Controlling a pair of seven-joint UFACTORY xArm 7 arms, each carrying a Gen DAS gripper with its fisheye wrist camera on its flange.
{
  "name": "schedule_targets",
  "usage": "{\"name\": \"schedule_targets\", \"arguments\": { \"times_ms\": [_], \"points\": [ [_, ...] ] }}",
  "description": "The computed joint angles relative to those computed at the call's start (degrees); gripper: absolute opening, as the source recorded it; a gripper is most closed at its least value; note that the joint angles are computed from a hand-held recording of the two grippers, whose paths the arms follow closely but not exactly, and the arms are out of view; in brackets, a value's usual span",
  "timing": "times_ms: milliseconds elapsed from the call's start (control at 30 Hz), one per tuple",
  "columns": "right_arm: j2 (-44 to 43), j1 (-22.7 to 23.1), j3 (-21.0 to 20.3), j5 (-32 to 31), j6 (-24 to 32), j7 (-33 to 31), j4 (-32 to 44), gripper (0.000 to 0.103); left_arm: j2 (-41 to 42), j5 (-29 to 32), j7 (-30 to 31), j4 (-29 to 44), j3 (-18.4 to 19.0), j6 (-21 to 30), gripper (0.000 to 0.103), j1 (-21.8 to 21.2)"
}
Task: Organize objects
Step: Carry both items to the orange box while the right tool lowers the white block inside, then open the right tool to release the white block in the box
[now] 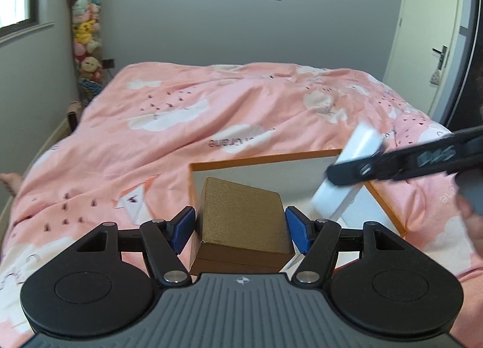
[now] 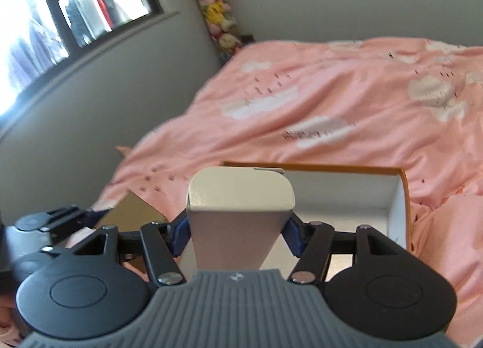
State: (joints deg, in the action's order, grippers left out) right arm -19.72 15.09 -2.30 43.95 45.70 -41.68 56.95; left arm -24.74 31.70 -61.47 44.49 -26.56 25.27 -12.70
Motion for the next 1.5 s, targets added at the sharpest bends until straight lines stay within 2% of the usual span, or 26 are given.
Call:
{"name": "schedule_targets", "arguments": {
  "times_ms": [100,200,300,467,633,767,867,1133,1300,1400,1433,1500],
  "points": [
    [4.57,-0.4,1.42,-2.53,-1.06,1.42,0.82,0.064,2.67,1.62,0.85,0.53,-0.05,-1.47,0.076,0.56],
    [9.06,-1.34,2.22,-4.36,0.61,2.69,2.39,0.064,4.74,2.94,1.29,1.35,0.3,-0.67,0.075,0.42],
    [13.42,-2.58,3.16,-5.49,3.85,4.0,5.1,0.064,5.68,4.78,-0.9,1.66,0.97,-0.57,0.075,0.84],
    [21.6,-4.43,5.53,-5.86,9.23,6.97,11.96,0.064,8.18,7.18,-2.59,3.3,2.99,-0.15,0.075,1.14],
    [28.56,-5.27,8.24,-5.97,10.23,10.76,18.16,0.064,10.31,9.8,-3.98,4.68,5.22,-0.49,0.075,0.83],
    [35.84,-5.78,10.07,-7.0,14.91,15.62,25.03,0.063,11.68,11.56,-5.6,5.61,6.74,-0.82,0.075,0.78],
    [39.49,-5.73,11.28,-7.74,15.02,18.36,27.64,0.063,12.67,11.93,-5.39,6.1,7.89,-1.24,0.075,0.29],
    [46.69,-5.98,13.54,-8.97,18.59,24.22,33.87,0.064,15.36,11.98,-4.53,7.17,10.2,-2.5,0.075,-0.91],
    [46.96,-6.8,14.22,-8.5,20.94,23.54,33.63,0.065,16.38,12.16,-3.75,7.9,11.11,-2.56,0.075,-1.57],
    [46.3,-6.83,14.16,-8.9,22.06,23.0,32.96,0.056,17.07,11.78,-2.48,8.44,11.66,-2.83,0.075,-2.04],
    [46.13,-6.87,14.18,-8.85,22.48,22.67,32.74,0.047,17.3,11.59,-1.91,8.65,11.83,-2.9,0.075,-2.22],
    [45.64,-6.45,14.06,-9.38,22.5,22.3,32.1,0.042,17.77,11.15,-0.55,9.07,12.13,-3.07,0.075,-2.62]
  ]
}}
